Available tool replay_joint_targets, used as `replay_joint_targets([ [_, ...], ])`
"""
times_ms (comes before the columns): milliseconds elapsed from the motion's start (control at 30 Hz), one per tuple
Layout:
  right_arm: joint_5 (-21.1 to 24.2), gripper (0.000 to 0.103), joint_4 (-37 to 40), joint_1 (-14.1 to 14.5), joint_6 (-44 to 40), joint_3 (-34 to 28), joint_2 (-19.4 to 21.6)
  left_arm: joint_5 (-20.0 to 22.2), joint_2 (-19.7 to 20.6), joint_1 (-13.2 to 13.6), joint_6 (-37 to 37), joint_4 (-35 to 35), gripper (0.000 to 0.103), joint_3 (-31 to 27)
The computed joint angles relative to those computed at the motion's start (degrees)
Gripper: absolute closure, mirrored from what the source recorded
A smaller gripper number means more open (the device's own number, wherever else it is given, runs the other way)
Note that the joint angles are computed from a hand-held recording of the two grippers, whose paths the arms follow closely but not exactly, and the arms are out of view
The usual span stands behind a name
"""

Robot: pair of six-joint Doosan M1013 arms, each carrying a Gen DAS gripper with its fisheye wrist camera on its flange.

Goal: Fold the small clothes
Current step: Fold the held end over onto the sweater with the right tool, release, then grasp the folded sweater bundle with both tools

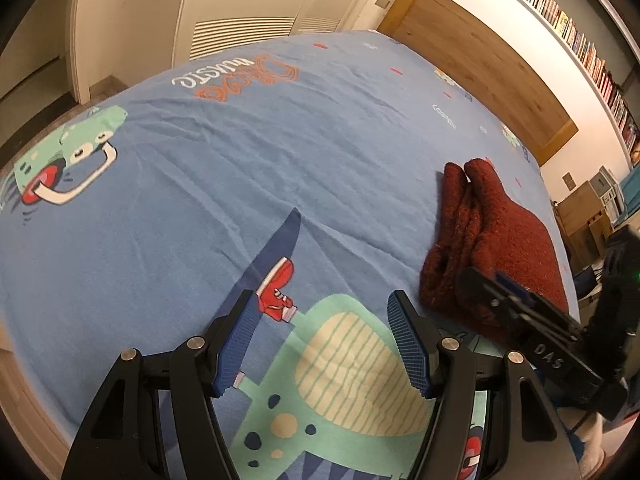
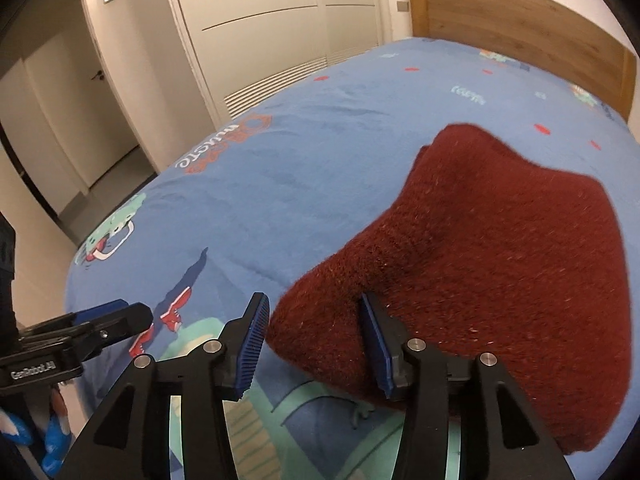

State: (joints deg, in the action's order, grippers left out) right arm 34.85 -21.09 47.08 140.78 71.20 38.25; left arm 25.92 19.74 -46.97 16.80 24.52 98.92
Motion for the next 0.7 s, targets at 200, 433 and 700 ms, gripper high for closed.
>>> replay_joint_targets([
  [200,-2.44,0.053,3.82,-0.57,-0.86,0.66,-0.15,0.55,0.2,-0.23,4.09,-0.73,0.042,-1.91],
  [433,-7.95,0.053,3.11,-0.54,0.12,6.01,-4.74,-2.9,1.43,-0.4,13.99,-5.8,0.042,-5.89],
  [700,-10.04,0.041,-19.64,-0.95,28.45,17.84,-13.52,-0.92,7.42,0.52,49.42,-34.07,0.037,-15.69],
])
